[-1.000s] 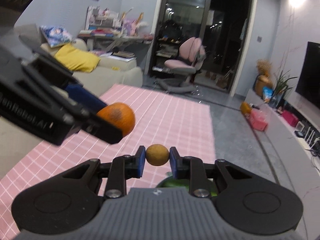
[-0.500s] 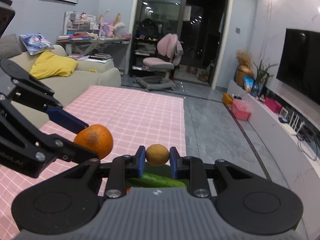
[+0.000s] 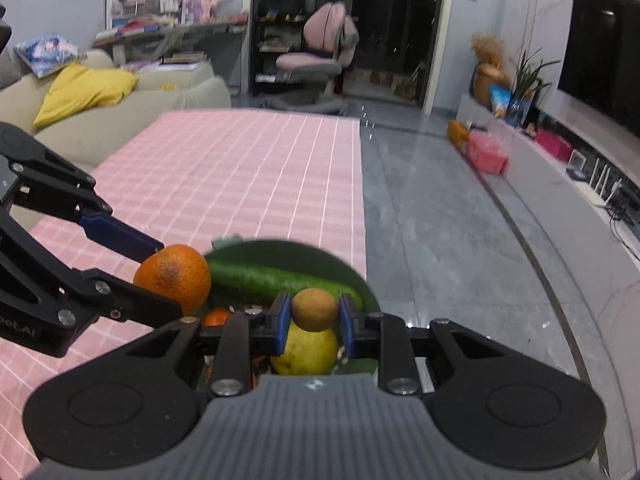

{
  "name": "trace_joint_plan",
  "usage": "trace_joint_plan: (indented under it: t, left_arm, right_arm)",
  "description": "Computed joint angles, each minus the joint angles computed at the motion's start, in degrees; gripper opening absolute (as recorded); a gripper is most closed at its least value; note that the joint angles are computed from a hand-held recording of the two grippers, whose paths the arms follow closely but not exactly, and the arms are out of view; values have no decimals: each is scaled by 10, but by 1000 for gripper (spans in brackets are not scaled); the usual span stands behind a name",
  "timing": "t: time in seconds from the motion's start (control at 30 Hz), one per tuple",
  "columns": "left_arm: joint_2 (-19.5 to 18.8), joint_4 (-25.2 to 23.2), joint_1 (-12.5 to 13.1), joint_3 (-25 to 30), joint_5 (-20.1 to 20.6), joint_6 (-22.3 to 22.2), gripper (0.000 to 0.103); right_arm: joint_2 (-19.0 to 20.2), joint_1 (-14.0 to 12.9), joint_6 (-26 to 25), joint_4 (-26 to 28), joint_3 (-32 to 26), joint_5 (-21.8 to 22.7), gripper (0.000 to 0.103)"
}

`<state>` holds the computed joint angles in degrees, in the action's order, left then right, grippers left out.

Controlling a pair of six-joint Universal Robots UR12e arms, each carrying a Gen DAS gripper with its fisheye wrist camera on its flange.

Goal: Organize fruits
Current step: 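Carry the orange and kiwi into the colander and release both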

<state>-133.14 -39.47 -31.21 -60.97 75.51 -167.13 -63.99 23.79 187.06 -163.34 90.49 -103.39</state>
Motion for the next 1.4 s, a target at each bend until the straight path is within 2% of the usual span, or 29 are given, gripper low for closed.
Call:
trace_joint_plan:
  t: [0.13, 0.27, 0.37, 0.53, 0.7, 0.93, 1.13, 1.3, 1.4]
  left_arm:
    - [-9, -17, -1, 7, -1, 2, 50]
    - [-20, -44, -6, 20, 9, 10, 50]
    - [-26, -67, -8, 29, 22, 17, 50]
    - [-32, -86, -7, 37, 25, 18, 50]
    - [-41, -112, -9, 53, 34, 26, 50]
    - [-46, -155, -9, 69, 38, 30, 52]
    - [-54, -191, -15, 91, 73, 19, 56]
    - [-53, -195, -24, 101, 115, 17, 57]
    - [-45, -179, -26, 96, 132, 2, 62]
  right_arm:
    - [6, -8, 13, 22, -5, 22, 22]
    - [10, -25, 38, 56, -14, 83, 22]
    - [13, -30, 34, 93, -22, 116, 22]
    - [23, -29, 22, 127, -34, 136, 22]
    - [30, -28, 9, 151, -44, 146, 22]
    - [43, -27, -7, 219, -69, 160, 23]
    - [46, -26, -8, 246, -77, 154, 25]
    - [42, -27, 11, 237, -74, 149, 38]
    - [36, -29, 32, 227, -70, 146, 47]
